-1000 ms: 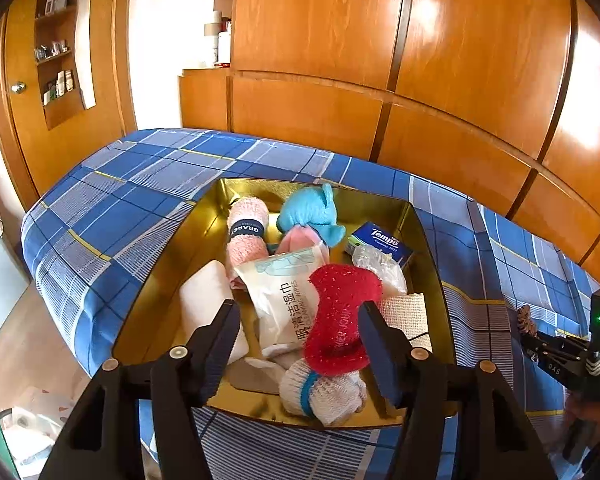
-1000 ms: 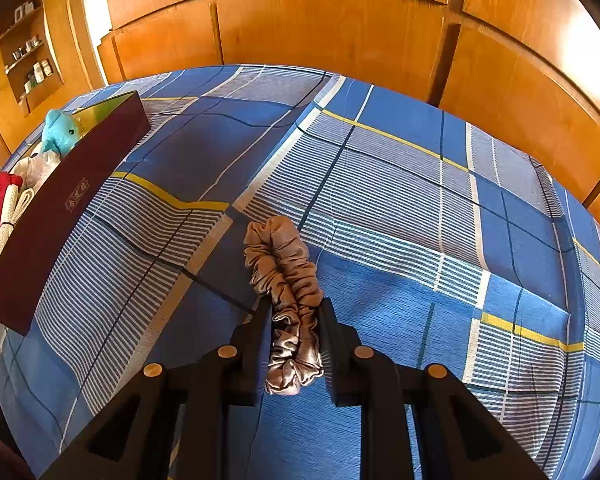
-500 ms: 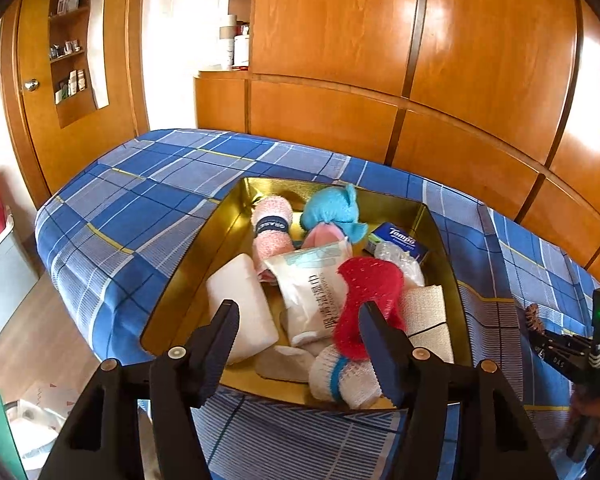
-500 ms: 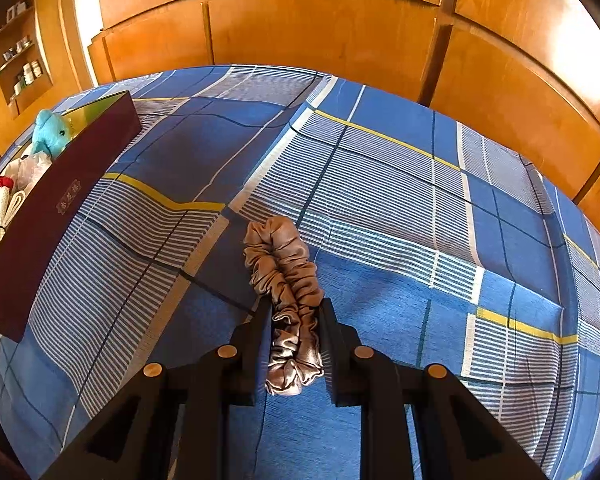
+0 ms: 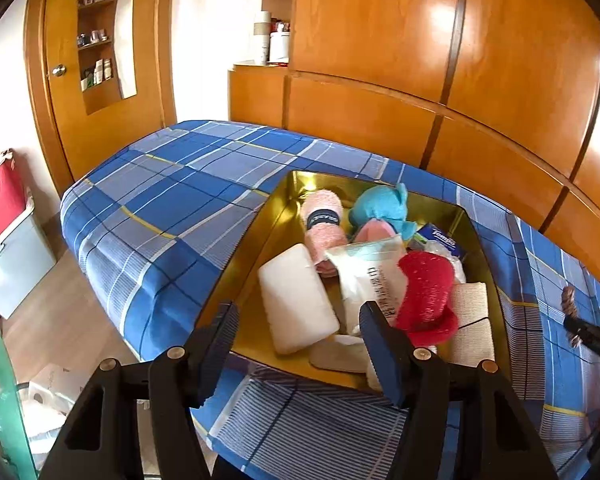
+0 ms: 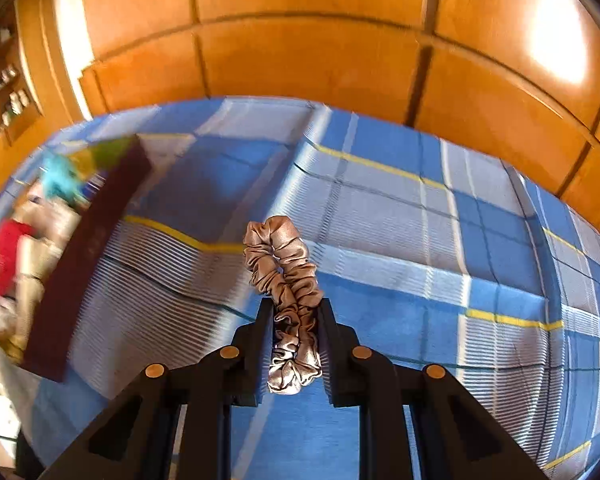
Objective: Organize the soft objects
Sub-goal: 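Carry the satin scrunchie into the tray and open the right tool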
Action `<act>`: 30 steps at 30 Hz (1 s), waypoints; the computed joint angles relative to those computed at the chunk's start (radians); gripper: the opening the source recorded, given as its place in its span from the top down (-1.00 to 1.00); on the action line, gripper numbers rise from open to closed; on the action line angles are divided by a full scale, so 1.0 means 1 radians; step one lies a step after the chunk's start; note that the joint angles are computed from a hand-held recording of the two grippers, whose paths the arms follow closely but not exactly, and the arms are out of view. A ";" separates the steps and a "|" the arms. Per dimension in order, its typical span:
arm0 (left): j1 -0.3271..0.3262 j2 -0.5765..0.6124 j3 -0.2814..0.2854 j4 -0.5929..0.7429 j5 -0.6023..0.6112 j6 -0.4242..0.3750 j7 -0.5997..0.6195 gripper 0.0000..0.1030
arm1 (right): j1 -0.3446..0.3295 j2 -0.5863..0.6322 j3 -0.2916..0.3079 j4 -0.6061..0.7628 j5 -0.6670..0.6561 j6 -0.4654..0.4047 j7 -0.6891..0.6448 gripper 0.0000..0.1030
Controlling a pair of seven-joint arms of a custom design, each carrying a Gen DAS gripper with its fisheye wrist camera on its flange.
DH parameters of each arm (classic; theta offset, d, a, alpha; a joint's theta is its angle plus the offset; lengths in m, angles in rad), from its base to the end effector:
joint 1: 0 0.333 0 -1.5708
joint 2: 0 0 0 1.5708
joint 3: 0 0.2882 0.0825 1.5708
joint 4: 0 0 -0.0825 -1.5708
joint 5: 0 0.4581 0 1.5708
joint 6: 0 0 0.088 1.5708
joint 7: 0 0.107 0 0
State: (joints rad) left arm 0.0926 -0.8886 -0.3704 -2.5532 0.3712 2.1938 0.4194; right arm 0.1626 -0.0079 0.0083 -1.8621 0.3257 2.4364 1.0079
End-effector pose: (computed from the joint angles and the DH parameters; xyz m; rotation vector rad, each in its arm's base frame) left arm 0.4182 -0.1135 0.5523 -2.2299 0.9247 -0.4833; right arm 0.6655 0.1156 0.5321 -2.2304 1.2518 -0.4305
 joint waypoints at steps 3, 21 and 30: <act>0.000 -0.020 0.004 -0.015 -0.003 -0.008 -0.007 -0.24 | 0.016 -0.021 0.009 0.018 0.098 -0.055 -0.079 0.62; 0.006 -0.086 0.013 -0.068 -0.028 -0.019 -0.005 -0.30 | 0.162 0.158 0.115 0.270 0.056 -0.251 0.023 0.58; 0.011 -0.071 0.000 -0.056 -0.023 -0.016 -0.010 -0.39 | 0.154 0.148 0.126 0.224 0.011 -0.219 0.027 0.28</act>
State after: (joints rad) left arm 0.1031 -0.9594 -0.3700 -2.6087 0.3479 2.1779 0.4095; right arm 0.3167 0.1403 0.1342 -1.6378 0.3365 2.2177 1.0347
